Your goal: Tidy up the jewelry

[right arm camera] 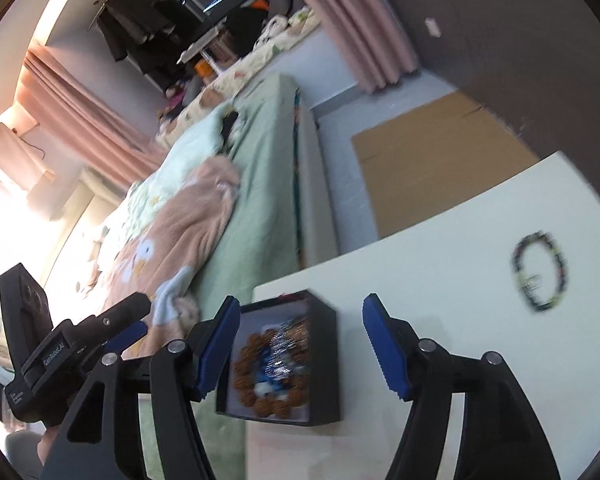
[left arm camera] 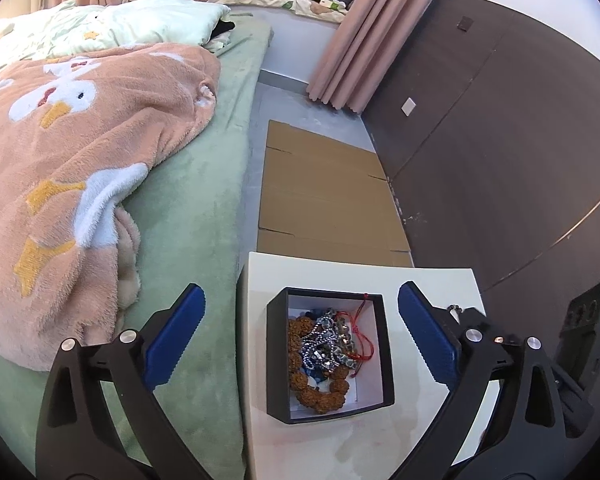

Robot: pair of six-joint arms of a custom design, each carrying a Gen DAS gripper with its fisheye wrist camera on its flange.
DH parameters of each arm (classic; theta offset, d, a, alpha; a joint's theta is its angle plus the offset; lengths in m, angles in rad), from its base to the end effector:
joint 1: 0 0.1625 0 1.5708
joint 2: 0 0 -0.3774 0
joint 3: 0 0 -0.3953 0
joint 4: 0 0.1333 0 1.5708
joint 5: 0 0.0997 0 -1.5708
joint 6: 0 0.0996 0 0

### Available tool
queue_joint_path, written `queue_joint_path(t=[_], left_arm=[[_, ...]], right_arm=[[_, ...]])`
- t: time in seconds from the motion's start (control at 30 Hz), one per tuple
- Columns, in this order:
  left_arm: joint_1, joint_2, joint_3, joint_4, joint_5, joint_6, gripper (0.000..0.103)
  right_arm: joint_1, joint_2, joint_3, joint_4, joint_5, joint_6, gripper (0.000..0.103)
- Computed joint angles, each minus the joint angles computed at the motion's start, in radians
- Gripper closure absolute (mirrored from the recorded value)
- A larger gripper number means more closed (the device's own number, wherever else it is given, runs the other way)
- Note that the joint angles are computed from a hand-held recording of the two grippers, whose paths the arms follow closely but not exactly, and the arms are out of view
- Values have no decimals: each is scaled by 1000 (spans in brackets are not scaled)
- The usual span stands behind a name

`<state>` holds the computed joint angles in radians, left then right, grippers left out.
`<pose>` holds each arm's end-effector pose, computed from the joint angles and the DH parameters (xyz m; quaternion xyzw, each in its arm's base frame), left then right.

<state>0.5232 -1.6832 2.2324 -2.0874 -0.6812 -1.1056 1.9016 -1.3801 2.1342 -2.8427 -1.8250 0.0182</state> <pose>-0.2347 -0.3786 0.2652 -0.0192 0.9024 -0.3718 0.2170 0.2628 -0.4321 0.2280 0.1172 -0.9522 0.2714 0.0766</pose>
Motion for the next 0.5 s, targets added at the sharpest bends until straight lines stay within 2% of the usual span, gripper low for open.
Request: queue_joint_path(t=[0.07,0.33,0.5], left_arm=[[0,11,-3,-7,-2,5,6],[-6,95,-25,-78,-25,54,6],[-12,180,-53,-142,-45,107,6]], right_arm=[[-14,-27,4,16,4,0,39],[-71,-110,11,58,-64,14,39],[-111,-162,10,99,-96,19,39]])
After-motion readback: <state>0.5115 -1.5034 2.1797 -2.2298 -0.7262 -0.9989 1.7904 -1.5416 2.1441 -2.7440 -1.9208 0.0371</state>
